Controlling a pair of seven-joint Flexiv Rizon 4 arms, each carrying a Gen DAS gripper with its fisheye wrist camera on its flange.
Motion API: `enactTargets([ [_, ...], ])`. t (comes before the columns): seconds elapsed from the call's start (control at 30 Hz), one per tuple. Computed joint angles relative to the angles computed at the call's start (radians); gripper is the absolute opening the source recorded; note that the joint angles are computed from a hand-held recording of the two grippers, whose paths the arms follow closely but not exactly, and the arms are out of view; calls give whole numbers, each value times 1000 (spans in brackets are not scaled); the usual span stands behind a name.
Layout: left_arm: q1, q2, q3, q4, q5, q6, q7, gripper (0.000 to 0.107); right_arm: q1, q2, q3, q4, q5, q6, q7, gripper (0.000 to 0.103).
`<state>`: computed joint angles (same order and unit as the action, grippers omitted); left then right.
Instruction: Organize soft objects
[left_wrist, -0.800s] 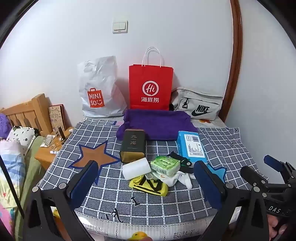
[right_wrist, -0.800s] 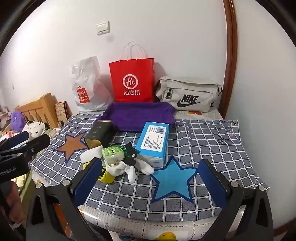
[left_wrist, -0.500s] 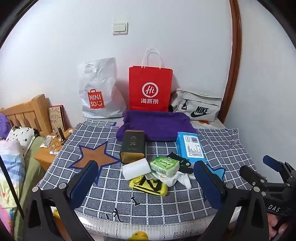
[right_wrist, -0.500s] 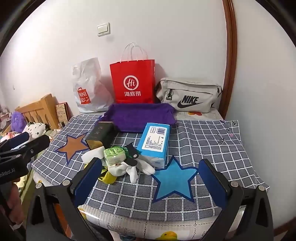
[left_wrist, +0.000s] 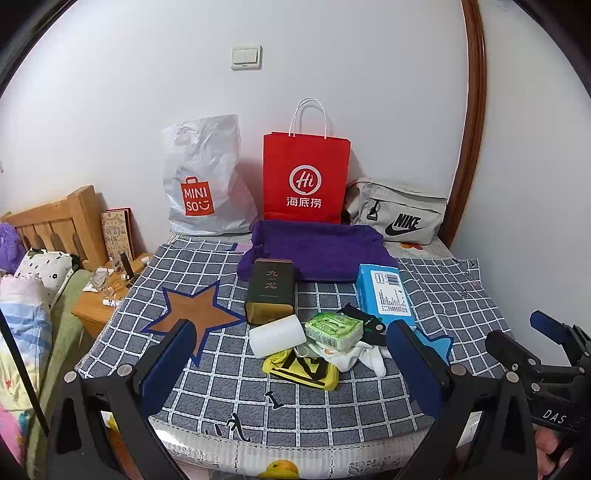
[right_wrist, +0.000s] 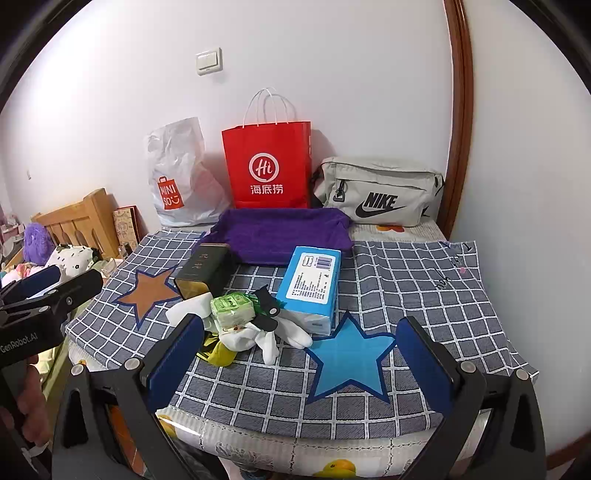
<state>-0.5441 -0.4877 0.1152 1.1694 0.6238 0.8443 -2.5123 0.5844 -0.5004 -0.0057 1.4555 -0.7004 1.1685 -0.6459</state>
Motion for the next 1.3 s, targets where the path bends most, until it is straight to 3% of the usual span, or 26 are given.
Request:
enactTargets([
  [1.3,0,9,-3,13,12,3,-10,103,1,13,2,8,-12,10,12,102],
])
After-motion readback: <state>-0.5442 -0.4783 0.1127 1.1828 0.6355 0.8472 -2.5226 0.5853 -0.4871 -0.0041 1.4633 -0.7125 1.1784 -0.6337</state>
